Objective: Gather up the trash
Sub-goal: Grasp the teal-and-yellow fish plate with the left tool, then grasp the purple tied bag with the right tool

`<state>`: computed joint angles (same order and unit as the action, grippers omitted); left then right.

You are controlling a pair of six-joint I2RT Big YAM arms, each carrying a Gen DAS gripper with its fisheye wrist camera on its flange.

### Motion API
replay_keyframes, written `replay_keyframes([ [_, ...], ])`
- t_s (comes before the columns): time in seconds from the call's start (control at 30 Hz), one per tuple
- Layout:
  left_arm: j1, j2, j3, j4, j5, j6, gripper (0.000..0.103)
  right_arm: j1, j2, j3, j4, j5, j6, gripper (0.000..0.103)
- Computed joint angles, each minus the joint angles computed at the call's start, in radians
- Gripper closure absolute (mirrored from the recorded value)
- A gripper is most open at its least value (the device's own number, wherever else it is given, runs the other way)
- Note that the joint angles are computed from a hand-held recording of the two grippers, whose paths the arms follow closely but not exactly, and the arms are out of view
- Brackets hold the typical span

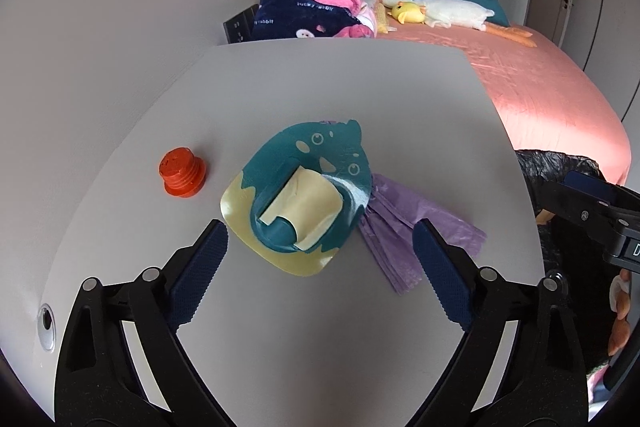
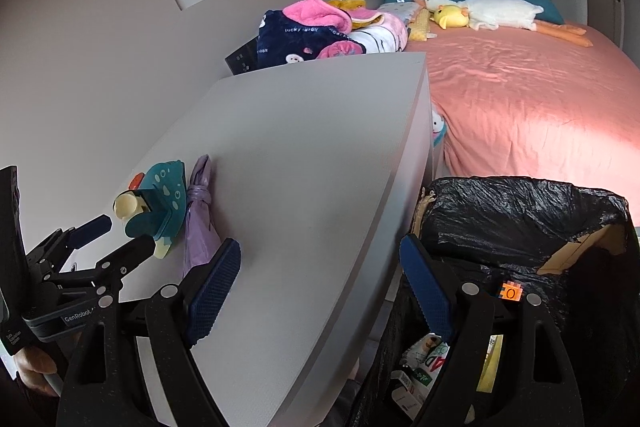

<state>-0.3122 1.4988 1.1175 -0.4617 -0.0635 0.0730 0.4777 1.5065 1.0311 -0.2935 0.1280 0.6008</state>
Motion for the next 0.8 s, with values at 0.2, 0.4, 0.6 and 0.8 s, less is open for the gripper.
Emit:
replay_keyframes([
  [0.2, 0.011, 0.028, 0.023, 0.006, -0.002, 0.051, 0.035, 0.004, 0.036, 0.034, -0.008, -0.008, -0.007, 0.021],
  [0.4, 0.021, 0.043, 0.034, 0.022, 0.008, 0.092, 0.056, 0.022, 0.072, 0.074, -0.022, -0.01, -0.021, 0.021],
  [0.6, 0.062, 0.044, 0.054, -0.016, 0.079, 0.003, 0.056, 0.042, 0.101, 0.111, -0.033, -0.017, -0.044, 0.021],
  [0.8, 0.106, 0.011, 0.041, -0.005, 0.121, -0.067, 0.056, 0.054, 0.132, 0.151, -0.042, -0.028, -0.056, 0.021],
])
